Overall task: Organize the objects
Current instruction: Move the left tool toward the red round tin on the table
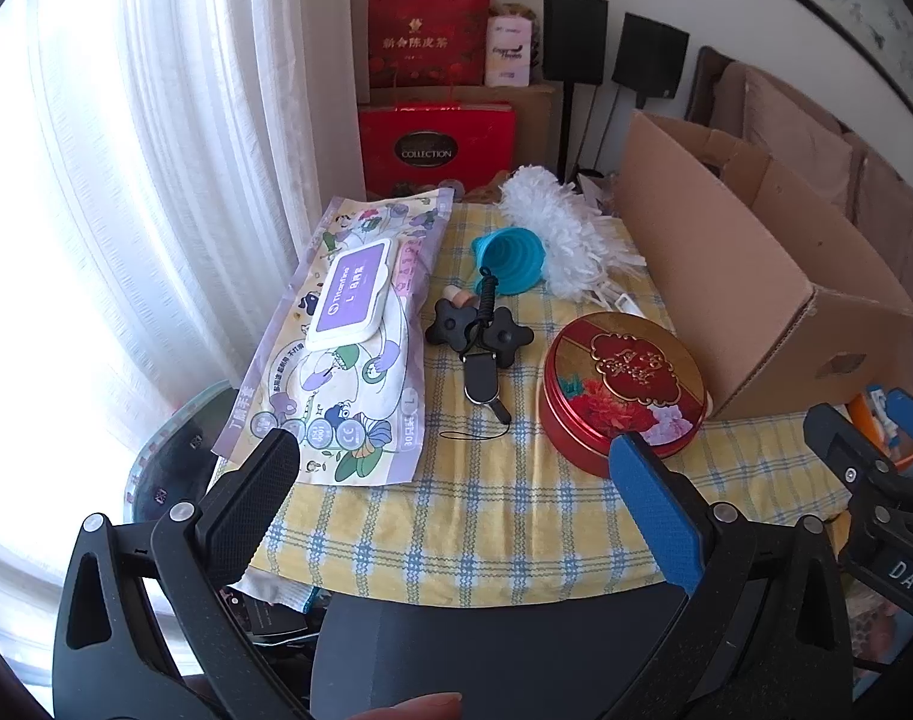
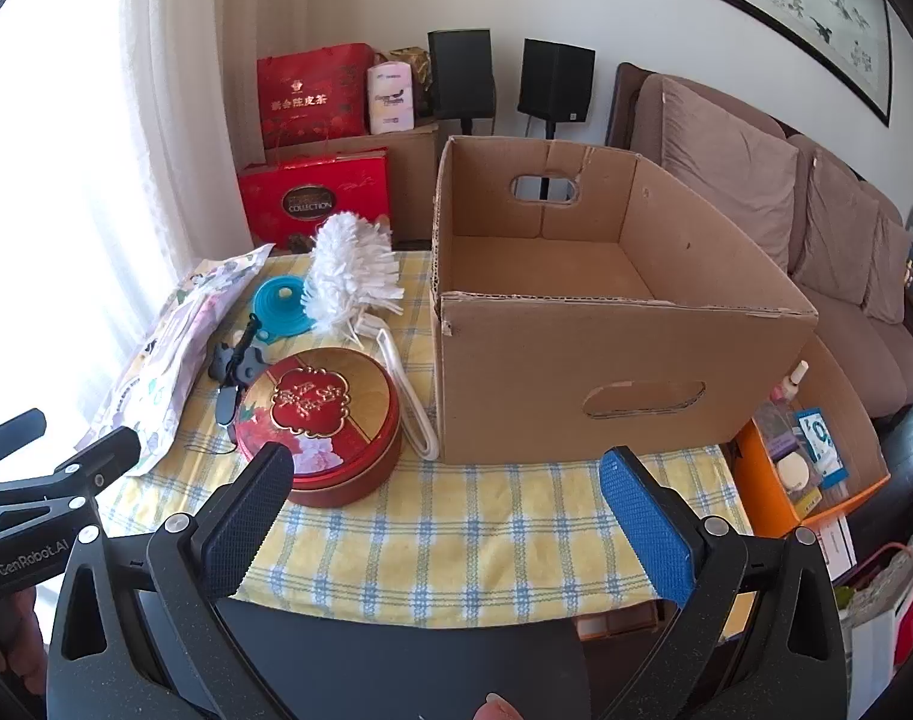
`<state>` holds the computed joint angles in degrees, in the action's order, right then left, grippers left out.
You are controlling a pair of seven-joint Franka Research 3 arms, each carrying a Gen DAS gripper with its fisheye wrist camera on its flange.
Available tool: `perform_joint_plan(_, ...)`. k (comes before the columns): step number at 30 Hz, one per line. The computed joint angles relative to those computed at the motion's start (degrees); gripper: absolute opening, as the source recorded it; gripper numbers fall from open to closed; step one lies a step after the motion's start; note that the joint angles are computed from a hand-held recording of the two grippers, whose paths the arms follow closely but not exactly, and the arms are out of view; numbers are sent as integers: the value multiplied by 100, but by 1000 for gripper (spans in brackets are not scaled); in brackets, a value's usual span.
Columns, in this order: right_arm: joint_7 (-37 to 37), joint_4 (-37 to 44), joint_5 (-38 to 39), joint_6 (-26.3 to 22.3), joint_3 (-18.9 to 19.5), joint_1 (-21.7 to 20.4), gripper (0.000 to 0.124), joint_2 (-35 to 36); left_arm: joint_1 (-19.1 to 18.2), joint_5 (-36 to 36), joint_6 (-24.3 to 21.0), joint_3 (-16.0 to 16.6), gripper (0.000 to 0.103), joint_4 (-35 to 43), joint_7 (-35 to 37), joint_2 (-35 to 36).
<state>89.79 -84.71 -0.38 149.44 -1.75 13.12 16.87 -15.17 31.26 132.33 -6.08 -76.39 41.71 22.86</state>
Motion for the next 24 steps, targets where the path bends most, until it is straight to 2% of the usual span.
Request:
perform_joint_plan(6, -311, 48, 249, -19, 98, -61, 103, 48, 28, -33, 64, -8, 103, -44, 24, -12)
perform_joint_plan(13, -784, 23, 671, -2, 222, -142, 103, 66, 199, -94, 777, 3, 103, -581, 50, -263)
perform_joint_plan(17, -920, 33, 688, 11, 206, -108, 103, 85, 367, -217, 1023, 13, 103, -851, 14, -407)
perform_joint_plan(24, -1558, 226, 1209, -164, 408, -199, 103, 206, 707, -535, 1373, 24, 103, -1225, 78, -577)
